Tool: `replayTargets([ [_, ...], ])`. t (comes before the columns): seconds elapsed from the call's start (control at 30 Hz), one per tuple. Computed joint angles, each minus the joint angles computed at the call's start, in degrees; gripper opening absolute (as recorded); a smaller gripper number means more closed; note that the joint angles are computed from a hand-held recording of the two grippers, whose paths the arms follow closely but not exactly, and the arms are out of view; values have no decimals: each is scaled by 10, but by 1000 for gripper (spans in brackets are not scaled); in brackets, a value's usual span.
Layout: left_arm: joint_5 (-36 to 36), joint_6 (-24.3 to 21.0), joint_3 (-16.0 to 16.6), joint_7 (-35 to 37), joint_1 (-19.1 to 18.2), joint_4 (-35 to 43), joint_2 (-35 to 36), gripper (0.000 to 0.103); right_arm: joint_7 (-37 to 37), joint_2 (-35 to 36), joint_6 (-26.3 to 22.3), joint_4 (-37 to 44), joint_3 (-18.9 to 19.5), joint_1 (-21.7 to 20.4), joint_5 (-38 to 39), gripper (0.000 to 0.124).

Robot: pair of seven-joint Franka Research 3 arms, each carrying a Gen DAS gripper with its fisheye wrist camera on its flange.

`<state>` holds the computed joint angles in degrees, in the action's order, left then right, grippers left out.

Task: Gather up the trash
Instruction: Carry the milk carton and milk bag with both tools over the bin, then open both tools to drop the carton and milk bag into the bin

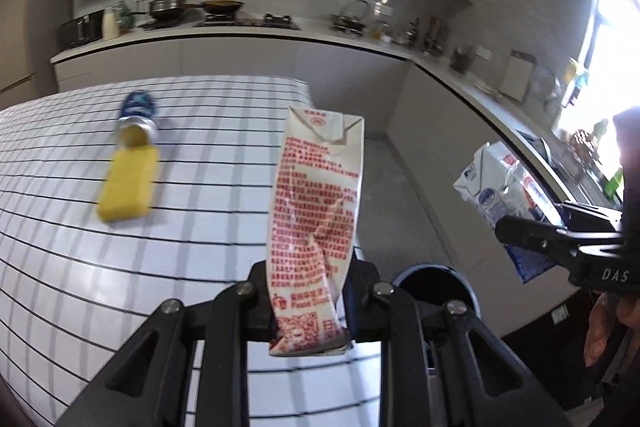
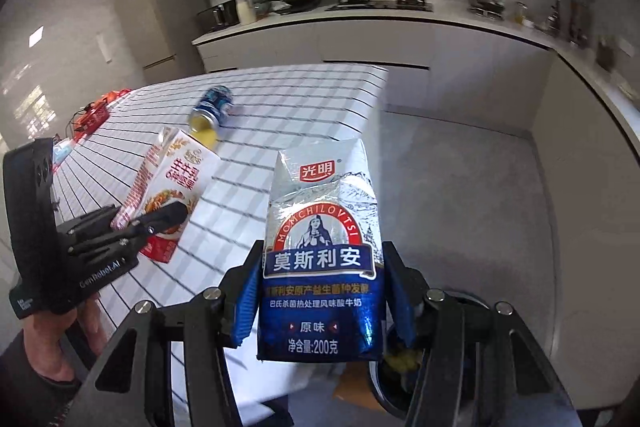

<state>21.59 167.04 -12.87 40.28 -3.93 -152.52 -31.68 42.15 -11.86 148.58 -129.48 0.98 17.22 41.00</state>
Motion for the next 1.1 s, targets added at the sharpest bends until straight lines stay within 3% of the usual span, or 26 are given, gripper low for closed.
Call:
replayTargets([
  [0.23, 23, -2, -68, -56, -11, 57, 69, 25, -38, -32, -29, -44, -46, -48, -12, 57],
  [0.4, 61, -11, -89, -102, -31, 102, 135, 24, -72, -13, -61, -45, -69, -86, -14, 57],
  [0.6, 113, -27, -91, -159, -63, 156, 225, 24, -122, 35, -88, -30, -74, -121, -18, 57],
  [0.73, 100, -19, -68, -148, -99, 180, 281, 26, -142, 78, -98, -8, -67, -141, -27, 58],
  [0.77, 85, -12, -59, -130, -108, 189, 301, 33, -151, 87, -100, -2, -65, -144, -25, 58],
  [0.8, 109, -31, -55, -148, -115, 199, 312, 48, -170, 102, -102, 8, -63, -147, -15, 60],
  [0.83, 149, -82, -52, -185, -122, 216, 322, 82, -178, 115, -103, 17, -60, -149, -7, 87],
  [0.87, 162, -112, -46, -207, -129, 218, 320, 87, -167, 138, -98, 34, -56, -152, -12, 103],
  [0.97, 167, -139, -34, -254, -135, 196, 286, 87, -133, 177, -75, 64, -48, -162, -29, 103],
  [1.1, 196, -177, -41, -293, -132, 183, 244, 87, -116, 178, -48, 65, -37, -170, -23, 103],
])
